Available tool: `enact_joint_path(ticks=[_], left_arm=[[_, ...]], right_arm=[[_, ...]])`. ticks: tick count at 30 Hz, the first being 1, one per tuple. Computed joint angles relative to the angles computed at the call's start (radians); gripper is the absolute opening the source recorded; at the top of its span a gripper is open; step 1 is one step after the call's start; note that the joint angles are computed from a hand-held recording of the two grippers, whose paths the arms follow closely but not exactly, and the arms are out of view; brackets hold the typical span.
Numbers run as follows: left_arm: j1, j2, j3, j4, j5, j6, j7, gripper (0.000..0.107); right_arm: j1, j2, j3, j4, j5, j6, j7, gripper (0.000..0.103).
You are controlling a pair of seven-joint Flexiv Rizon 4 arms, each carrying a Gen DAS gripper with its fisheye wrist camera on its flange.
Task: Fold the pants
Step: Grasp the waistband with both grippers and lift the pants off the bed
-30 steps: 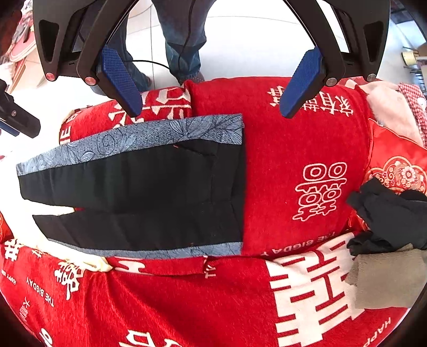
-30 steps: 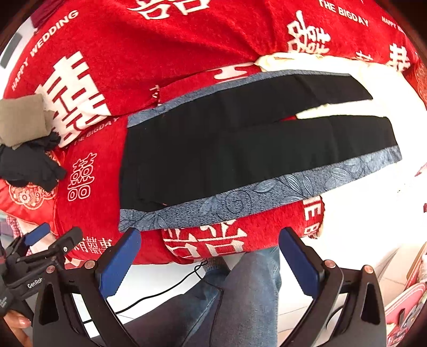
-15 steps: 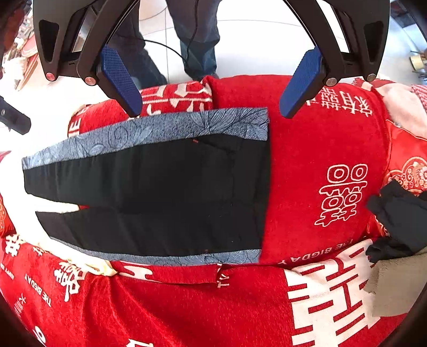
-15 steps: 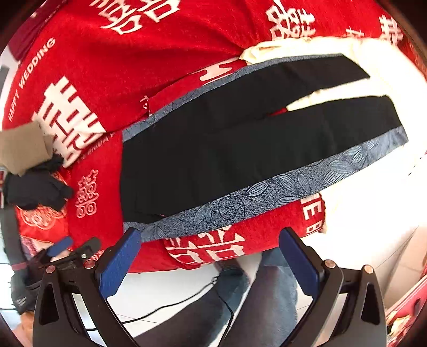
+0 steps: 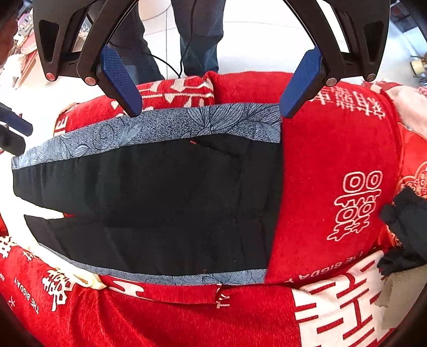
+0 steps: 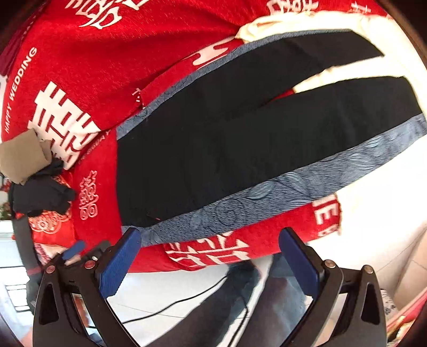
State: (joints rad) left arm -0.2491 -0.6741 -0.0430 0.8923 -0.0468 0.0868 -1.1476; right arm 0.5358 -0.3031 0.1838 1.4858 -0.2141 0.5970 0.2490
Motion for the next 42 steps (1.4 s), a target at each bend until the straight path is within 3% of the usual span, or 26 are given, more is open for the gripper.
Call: enact_joint_path(ticks=[6,8,9,10,12,14,16,18,21,24,26,27,28,30,32,35,40,42], left_arm=[[0.053,-0.025,-0.024,0.076,-0.105,0.056,-0.051,0.103],[0.081,-0.034,-0.040,0.110,-0.164,0.078,-0.070,0.103],[0.095,-0.038,-0.048,0.131,-0.194,0.088,-0.073,0.103],[0.106,-0.040,-0.055,0.150,-0.216,0.094,-0.070,0.103],[0.116,-0.036,-0.059,0.188,-0.236,0.115,-0.059,0.103],[0.124,-0.033,-0.059,0.224,-0.250,0.129,-0.054,0.103],[0.132,-0.032,-0.060,0.242,-0.269,0.125,-0.064,0.103],[0.142,-0.030,-0.063,0.262,-0.288,0.125,-0.068,0.103],[0.154,-0.024,-0.066,0.291,-0.306,0.126,-0.060,0.103],[0.158,-0.030,-0.066,0.300,-0.313,0.108,-0.063,0.103],[0.161,-0.025,-0.065,0.319,-0.326,0.105,-0.080,0.103],[0.163,-0.022,-0.065,0.329,-0.334,0.105,-0.089,0.103],[0.168,-0.019,-0.066,0.339,-0.347,0.098,-0.105,0.103],[0.181,-0.018,-0.074,0.355,-0.392,0.092,-0.144,0.103],[0.190,-0.030,-0.094,0.358,-0.457,0.115,-0.184,0.103],[0.184,-0.063,-0.107,0.335,-0.506,0.189,-0.241,0.103],[0.159,-0.114,-0.100,0.248,-0.428,0.163,-0.268,0.092],[0.154,-0.109,-0.096,0.249,-0.400,0.161,-0.246,0.092]], right_arm=[[-0.022,-0.019,-0.022,0.185,-0.031,0.434,0.059,0.100],[-0.021,-0.042,-0.030,0.219,-0.039,0.552,0.060,0.086],[-0.021,-0.062,-0.031,0.236,-0.035,0.630,0.056,0.070],[-0.023,-0.091,-0.027,0.251,-0.017,0.732,0.048,0.061],[-0.015,-0.149,-0.022,0.261,0.023,0.888,0.032,0.060],[-0.027,-0.209,0.022,0.241,0.060,0.947,-0.022,0.060],[-0.035,-0.246,0.057,0.228,0.090,0.958,-0.067,0.060],[0.004,-0.270,0.034,0.238,0.124,0.999,-0.059,0.060],[0.119,-0.272,-0.091,0.288,0.169,1.069,0.007,0.060],[0.284,-0.267,-0.281,0.352,0.238,1.177,0.084,0.060],[0.351,-0.280,-0.352,0.362,0.305,1.231,0.104,0.060],[0.363,-0.289,-0.365,0.355,0.331,1.245,0.104,0.055],[0.369,-0.293,-0.372,0.351,0.350,1.252,0.098,0.033],[0.396,-0.295,-0.413,0.342,0.388,1.248,0.089,0.013],[0.413,-0.297,-0.449,0.332,0.401,1.271,0.055,0.010],[0.342,-0.272,-0.383,0.307,0.353,1.262,-0.035,0.010],[0.118,-0.260,-0.123,0.286,0.255,1.174,-0.112,0.011],[0.140,-0.235,-0.138,0.337,0.279,1.159,-0.087,0.012]])
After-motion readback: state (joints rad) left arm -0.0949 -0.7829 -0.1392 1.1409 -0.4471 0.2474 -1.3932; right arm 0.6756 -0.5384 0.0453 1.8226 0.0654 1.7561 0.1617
